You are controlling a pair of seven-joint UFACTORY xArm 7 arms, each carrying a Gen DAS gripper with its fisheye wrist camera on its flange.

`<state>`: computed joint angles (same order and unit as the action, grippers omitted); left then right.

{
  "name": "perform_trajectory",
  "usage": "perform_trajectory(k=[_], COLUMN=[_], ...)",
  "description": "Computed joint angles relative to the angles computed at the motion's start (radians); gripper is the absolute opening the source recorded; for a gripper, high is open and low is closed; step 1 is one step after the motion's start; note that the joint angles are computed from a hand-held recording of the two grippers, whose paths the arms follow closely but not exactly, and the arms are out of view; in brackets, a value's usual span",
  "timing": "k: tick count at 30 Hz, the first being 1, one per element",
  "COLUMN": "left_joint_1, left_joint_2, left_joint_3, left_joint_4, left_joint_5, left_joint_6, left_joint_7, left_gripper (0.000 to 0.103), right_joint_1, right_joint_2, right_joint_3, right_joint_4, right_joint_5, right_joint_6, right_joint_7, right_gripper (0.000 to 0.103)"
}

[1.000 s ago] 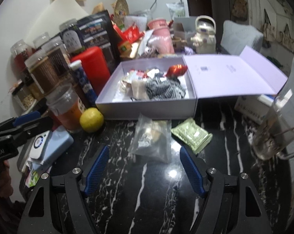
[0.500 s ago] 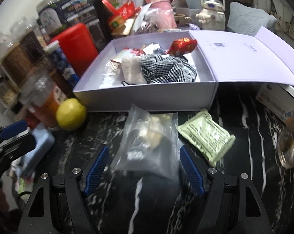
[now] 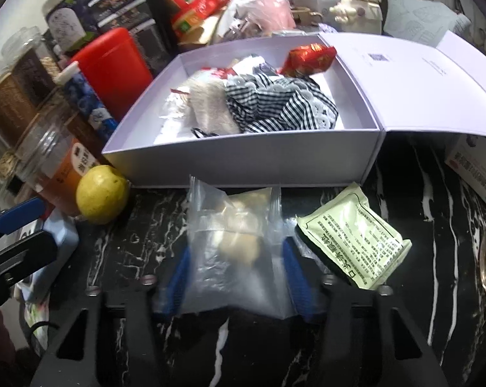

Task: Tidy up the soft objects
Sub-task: 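Grasp the clear plastic bag with the bun using the right tool, then grasp the green-and-white sachet with the left tool while the right tool holds the clear bag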

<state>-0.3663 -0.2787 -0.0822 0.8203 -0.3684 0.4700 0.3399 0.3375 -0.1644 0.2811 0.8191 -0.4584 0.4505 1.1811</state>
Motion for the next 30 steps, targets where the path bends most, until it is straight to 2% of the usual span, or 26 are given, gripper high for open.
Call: perform_trajectory(k=[3,7,10,13,17,23,27,30], left_joint_1=[-0.003,-0.019,-0.042,-0.091,-0.118,-0.137,-0.143,-0.148], left_joint_2=[0.001,0.001,0.013,0.026,0.047,0.118,0.173,0.238], left_joint_3=[-0.003,-0.009,-0.017,-0.006,-0.025,-0.085,-0.121,-0.126], left_joint_4=[0.007,0.012,0.024,0.037,0.064,0.123,0.162,0.221], left_joint_5=[-0.003,-0.023,-0.051,-0.139,-0.196,-0.164,-0.100,-0.143], left_joint_6=[0.008,0.001,-0.005,-0.004,0.004,-0.010,-0.022,0.028], left_joint_7=[-0.008,-0.012,-0.015,0.054,0.080,0.069,0.052,0.101], left_gripper=[0.074,0.074,0.074,0.074,0.074,0.074,0.074,0.074], right_joint_1=[-0.007,-0.039,-0.056,-0.055,-0.049,-0.051,-0.049,-0.048], right_joint_2=[-0.053,-0.179,-0.289,-0.397,-0.528,-0.666,-0.714,-0.737], right_joint_3=[0.003,0.042,0.071,0.078,0.080,0.074,0.052,0.038], right_joint_4=[-0.048,-0.125,-0.178,-0.232,-0.304,-0.389,-0.434,-0.459], right_joint_5=[-0.005,-0.008,0.023,0.079,0.148,0.215,0.255,0.281], right_joint_6=[-0.061,-0.079,-0.031,0.034,0.086,0.139,0.146,0.147], right_joint_7=[0.021,0.060,0.062,0.049,0.027,-0.011,-0.048,-0.078], right_gripper=[0.041,0.040,0.040,0.041,0.041,0.041,0.041,0.041])
